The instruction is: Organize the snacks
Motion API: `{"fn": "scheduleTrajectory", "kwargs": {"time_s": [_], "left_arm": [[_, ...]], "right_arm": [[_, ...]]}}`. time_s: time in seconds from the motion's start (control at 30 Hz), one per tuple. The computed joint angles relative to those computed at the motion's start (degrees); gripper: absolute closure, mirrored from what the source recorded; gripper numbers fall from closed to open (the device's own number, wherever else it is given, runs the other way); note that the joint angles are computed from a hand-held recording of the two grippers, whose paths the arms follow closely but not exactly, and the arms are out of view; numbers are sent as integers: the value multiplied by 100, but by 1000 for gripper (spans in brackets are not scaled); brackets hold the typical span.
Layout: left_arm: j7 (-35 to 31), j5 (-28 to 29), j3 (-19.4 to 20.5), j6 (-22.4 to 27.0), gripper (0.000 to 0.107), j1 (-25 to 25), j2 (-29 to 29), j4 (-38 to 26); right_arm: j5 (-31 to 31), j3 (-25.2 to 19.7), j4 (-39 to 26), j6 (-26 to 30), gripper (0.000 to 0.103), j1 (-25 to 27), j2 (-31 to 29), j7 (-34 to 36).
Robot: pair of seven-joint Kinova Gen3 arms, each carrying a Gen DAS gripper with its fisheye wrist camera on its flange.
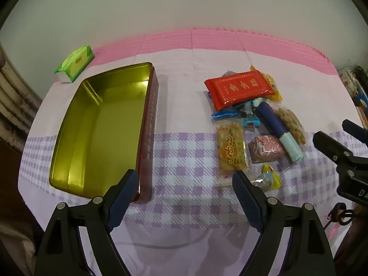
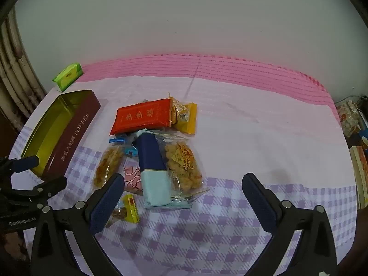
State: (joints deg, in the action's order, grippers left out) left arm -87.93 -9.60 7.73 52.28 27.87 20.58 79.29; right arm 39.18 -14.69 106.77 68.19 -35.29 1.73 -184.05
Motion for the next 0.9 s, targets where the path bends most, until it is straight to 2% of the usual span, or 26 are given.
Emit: {"fn": "scheduleTrajectory", "kwargs": {"time_s": [0.17, 0.27, 0.9], "left_arm": [[-45, 129, 48, 27, 23, -90, -22, 73], [-107, 215, 60, 268, 23, -107, 110, -153], [-102, 198, -4, 246, 23, -76, 166, -137]], "right_arm": [[-36, 5, 1, -96, 1, 62, -88, 71], [11, -55, 71, -91, 1, 32, -150, -18], [-63, 7, 56, -104, 1, 19, -1, -11]]}}
